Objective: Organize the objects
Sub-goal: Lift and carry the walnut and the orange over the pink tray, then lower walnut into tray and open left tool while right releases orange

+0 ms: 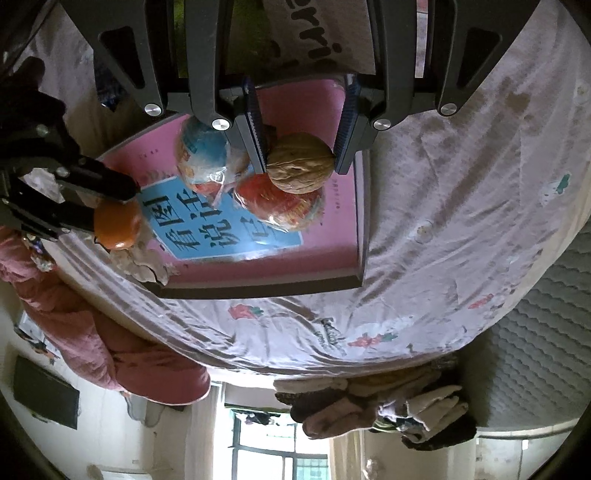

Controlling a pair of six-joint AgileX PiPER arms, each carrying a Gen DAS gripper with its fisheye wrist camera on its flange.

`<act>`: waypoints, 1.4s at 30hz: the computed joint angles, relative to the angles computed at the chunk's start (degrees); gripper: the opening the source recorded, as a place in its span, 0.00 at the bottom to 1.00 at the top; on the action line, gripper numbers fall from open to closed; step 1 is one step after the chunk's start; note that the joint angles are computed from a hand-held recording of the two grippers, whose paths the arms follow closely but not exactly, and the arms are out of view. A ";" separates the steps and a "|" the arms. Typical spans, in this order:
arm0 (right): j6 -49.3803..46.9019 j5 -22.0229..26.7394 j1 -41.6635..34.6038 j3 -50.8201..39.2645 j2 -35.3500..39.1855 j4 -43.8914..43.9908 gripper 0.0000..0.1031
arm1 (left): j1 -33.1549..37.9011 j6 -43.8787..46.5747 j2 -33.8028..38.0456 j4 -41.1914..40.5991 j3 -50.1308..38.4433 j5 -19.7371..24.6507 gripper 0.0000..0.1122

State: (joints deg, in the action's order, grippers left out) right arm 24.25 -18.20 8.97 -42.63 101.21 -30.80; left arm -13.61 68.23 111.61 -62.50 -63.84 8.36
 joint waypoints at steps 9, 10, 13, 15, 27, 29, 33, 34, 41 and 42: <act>3.40 2.77 0.23 -2.33 2.96 -3.61 0.37 | -0.49 -1.84 1.41 2.10 -0.57 0.26 0.33; 3.83 3.08 0.29 -2.65 3.29 -3.90 0.37 | -0.47 -2.22 1.52 2.49 -0.66 0.41 0.33; 5.58 3.48 0.14 -3.19 3.99 -5.39 0.37 | -0.63 -4.32 1.97 4.58 -1.05 0.66 0.33; 7.32 3.65 -0.04 -3.45 4.27 -7.08 0.37 | -0.64 -4.85 2.32 5.09 -1.31 0.98 0.33; 13.60 6.73 0.31 -5.89 6.59 -13.07 0.37 | -0.66 -8.92 4.21 9.07 -2.63 2.25 0.33; 17.25 7.25 0.23 -6.41 6.99 -16.56 0.37 | -0.60 -9.12 4.35 9.33 -2.81 2.41 0.33; 22.43 7.52 -0.20 -6.89 7.27 -21.27 0.37 | -0.76 -11.23 4.44 11.46 -3.12 2.42 0.33; 22.08 8.05 0.03 -6.99 7.23 -20.92 0.37 | -0.80 -12.39 4.47 12.60 -3.24 2.45 0.33; 38.28 11.13 0.85 -8.90 7.49 -37.09 0.37 | -0.56 -11.81 4.67 11.60 -3.43 3.18 0.33; 42.58 11.41 0.89 -9.29 7.58 -41.55 0.37 | -0.56 -11.47 4.66 11.26 -3.37 3.15 0.33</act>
State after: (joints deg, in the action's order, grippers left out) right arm 66.83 -6.79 9.85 -51.91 108.79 -72.35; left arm -14.17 56.76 116.28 -51.24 -67.21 11.51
